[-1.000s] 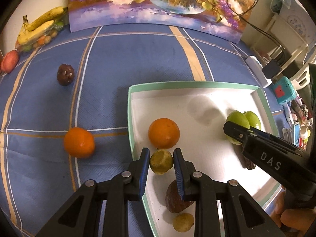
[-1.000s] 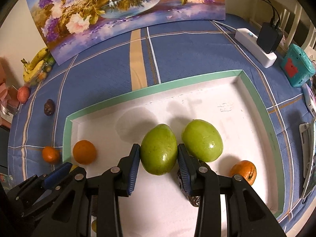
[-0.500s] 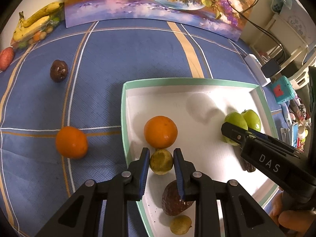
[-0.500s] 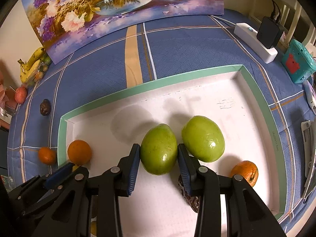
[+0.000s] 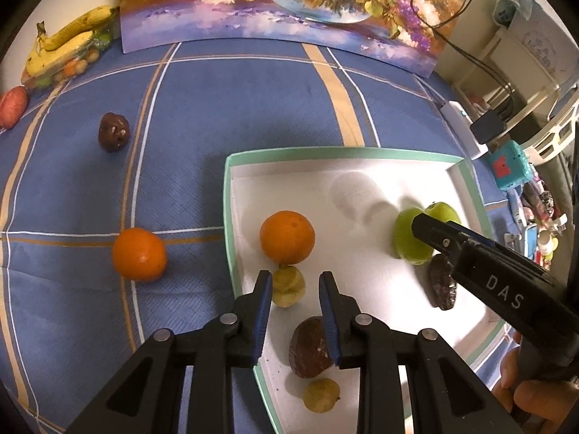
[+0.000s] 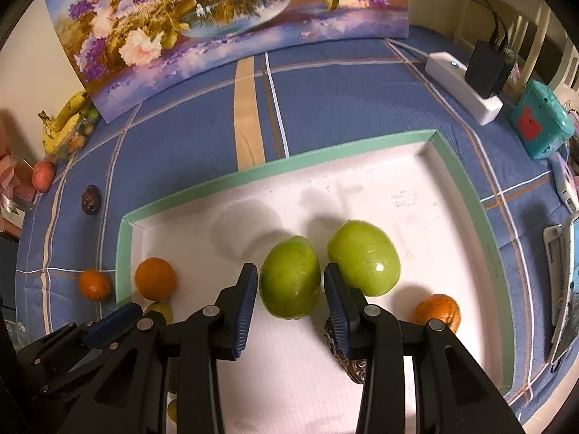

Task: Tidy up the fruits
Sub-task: 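Open the right tool to release the mango while the left tool releases the small fruit in the tray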

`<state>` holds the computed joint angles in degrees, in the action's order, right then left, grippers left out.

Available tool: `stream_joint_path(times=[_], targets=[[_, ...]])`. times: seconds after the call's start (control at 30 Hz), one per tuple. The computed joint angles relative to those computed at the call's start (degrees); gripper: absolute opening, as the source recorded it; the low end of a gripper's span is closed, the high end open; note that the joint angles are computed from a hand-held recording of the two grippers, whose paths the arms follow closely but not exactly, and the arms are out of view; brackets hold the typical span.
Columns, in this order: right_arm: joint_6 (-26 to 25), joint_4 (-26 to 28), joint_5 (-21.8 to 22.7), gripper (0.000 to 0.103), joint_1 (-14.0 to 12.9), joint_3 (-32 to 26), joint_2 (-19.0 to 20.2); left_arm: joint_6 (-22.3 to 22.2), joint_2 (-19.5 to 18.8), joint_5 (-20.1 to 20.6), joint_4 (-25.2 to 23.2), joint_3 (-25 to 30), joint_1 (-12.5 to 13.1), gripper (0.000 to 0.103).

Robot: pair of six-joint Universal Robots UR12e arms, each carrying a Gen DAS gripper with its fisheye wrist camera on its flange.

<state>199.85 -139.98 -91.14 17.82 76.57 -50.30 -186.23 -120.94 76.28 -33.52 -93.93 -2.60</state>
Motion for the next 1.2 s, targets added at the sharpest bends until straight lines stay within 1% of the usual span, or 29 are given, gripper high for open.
stream_joint_path(times=[0.3, 0.37, 0.6, 0.83, 1.07, 1.2], targets=[[0.6, -3.03, -0.49, 0.04, -0.06, 1.89, -2.0, 0.08, 1.66, -0.63, 2.26, -1.11, 0.31, 0.03], [0.61, -3.41, -0.29, 0.04, -0.08, 2.17, -2.31, -0.16, 1.97, -0.64, 2.68, -1.47, 0.44, 0.031], [0.12, -4.4, 0.42, 0.04, 0.0, 2.96, -3.13, -0.88, 2.43, -0.16, 2.72, -1.92, 0.57, 0.032], [-0.47, -4.18, 1.5, 0.04, 0.05, 2.97, -3.14, -2.4, 2.96, 0.45, 3.88, -2.48, 0.93, 0.032], [-0.59, -4.16, 2.28, 0.04, 0.06, 3.13, -3.19, -4.15, 3.23, 0.28, 4.06, -2.85, 1.52, 0.032], [-0.72, -4.26, 2.34, 0.04, 0.12, 3.18, -3.07, -6.37, 3.5, 0.43, 4.3, -3.32, 2.07, 0.032]])
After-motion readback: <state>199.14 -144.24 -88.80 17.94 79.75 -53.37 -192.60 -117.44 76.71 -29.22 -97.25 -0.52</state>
